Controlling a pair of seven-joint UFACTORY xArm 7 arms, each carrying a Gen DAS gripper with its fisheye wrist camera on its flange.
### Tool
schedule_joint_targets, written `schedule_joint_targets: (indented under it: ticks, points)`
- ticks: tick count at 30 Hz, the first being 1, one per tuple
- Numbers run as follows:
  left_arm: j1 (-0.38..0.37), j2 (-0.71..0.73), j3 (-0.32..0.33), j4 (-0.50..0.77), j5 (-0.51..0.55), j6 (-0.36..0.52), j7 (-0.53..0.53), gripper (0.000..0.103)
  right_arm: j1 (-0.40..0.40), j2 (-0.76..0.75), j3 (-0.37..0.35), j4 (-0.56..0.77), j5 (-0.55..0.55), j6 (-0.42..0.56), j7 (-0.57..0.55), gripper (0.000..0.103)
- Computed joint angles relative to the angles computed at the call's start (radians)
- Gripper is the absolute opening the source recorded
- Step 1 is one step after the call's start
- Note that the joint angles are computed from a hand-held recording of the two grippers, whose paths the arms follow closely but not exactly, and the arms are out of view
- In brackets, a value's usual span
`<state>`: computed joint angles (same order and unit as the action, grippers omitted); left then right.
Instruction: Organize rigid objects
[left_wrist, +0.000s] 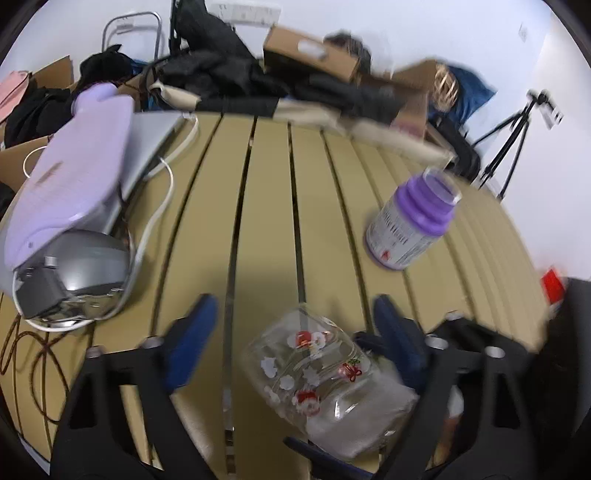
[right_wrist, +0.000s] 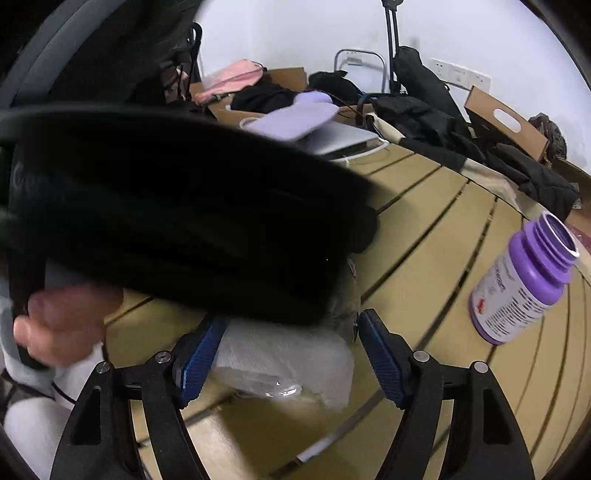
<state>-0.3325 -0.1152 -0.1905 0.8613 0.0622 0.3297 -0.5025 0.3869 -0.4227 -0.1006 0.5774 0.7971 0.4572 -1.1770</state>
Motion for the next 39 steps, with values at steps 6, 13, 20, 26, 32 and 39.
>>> schedule_joint_targets:
  ticks: [6,13,20,26,32,39]
  points:
    - [0.018,0.032,-0.021,0.036,0.168,0.068,-0.159,0.054,-0.017,-0.005,-0.078,0.016,0.024,0.092,-0.104,0.088]
    - [0.027,-0.055,-0.016,-0.026,0.235,0.084,-0.235,0.054,-0.096,0.037,-0.062,0.06,0.07,0.133,-0.155,0.099]
    - [-0.043,-0.182,-0.019,-0.089,0.105,0.083,-0.002,0.094,-0.152,0.032,-0.029,0.053,0.032,0.079,-0.118,0.099]
    - [-0.022,-0.032,-0.067,0.044,0.165,0.271,0.04,0.094,-0.219,0.085,-0.042,0.105,-0.066,0.149,-0.008,0.099]
    - [-0.05,0.003,-0.05,0.047,0.202,0.255,0.036,0.064,-0.291,0.153,-0.044,0.166,-0.104,0.227,0.048,0.099]
    - [0.005,-0.067,-0.039,-0.041,0.304,0.024,-0.074,0.064,-0.317,0.115,-0.079,0.224,0.027,0.466,-0.064,0.099]
